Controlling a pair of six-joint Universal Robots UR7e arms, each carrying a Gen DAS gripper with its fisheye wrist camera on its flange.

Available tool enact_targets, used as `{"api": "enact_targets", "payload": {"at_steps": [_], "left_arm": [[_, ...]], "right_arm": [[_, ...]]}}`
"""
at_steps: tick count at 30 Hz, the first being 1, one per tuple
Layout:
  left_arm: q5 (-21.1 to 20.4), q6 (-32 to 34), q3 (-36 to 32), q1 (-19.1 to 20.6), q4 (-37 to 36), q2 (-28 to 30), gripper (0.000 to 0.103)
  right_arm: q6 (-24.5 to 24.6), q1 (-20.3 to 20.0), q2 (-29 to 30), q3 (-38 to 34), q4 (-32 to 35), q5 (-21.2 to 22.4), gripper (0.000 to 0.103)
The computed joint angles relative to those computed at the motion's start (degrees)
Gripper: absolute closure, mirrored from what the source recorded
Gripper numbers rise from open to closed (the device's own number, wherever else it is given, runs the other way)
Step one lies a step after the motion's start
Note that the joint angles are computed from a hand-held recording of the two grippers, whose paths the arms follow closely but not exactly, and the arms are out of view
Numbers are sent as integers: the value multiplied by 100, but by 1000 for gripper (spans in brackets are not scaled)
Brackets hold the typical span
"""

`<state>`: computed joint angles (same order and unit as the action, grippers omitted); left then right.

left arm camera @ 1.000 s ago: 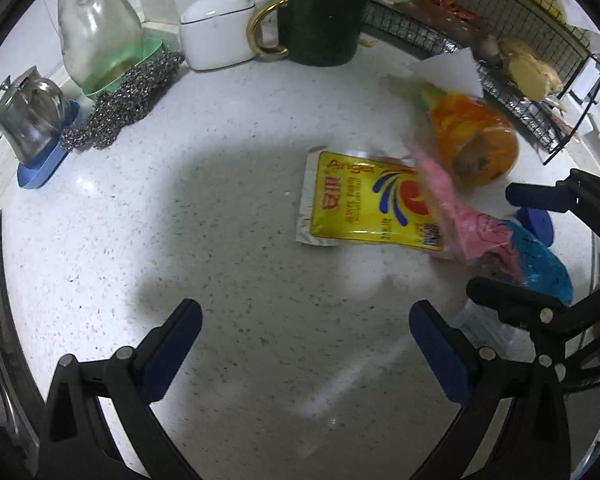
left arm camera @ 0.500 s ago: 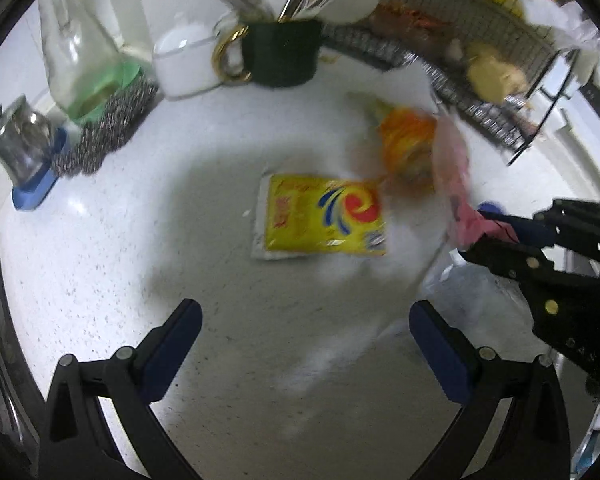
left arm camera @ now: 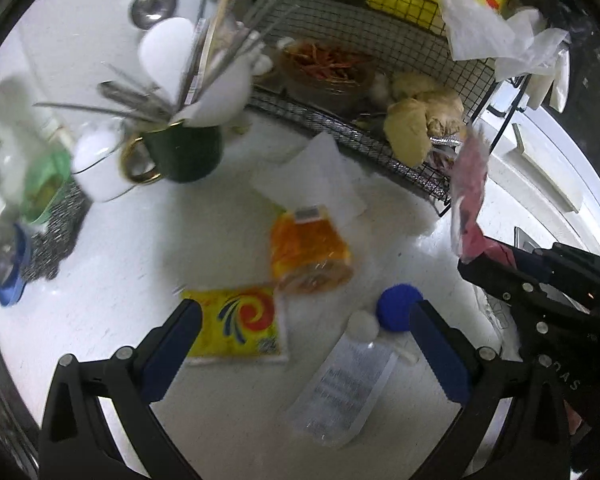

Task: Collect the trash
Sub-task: 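Grasp the orange jar with left tool while right tool holds the pink bag, then carry the orange jar and pink bag down over the red bin with both tools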

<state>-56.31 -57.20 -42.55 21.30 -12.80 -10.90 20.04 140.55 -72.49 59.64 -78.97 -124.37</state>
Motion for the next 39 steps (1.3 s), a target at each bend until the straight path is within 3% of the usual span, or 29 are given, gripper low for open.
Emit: {"api": "enact_targets", "payload": {"at_steps": [6, 15, 18, 20, 21, 30, 39], "left_arm": [[-86, 263, 418, 314, -293, 65, 0], [-51, 298, 465, 642, -184, 250, 0], [-192, 352, 312, 715, -194, 338, 10], [-392, 455, 128, 750, -274, 426, 35], [-482, 464, 67, 756, -289, 454, 37], [-340, 354, -297, 503, -18, 544, 38], [-337, -7, -825, -29, 686, 402, 39]], "right_arm": [[271, -192, -159, 247, -139, -265, 88], [215, -436, -140, 437, -390, -51, 88], [104, -491, -136, 489, -484, 29, 88], [98, -514, -125, 506, -489, 54, 88], [104, -518, -118, 497, -468, 79, 88], [290, -391, -159, 511, -230, 51, 88], [739, 54, -162, 399, 125, 103, 88]]}}
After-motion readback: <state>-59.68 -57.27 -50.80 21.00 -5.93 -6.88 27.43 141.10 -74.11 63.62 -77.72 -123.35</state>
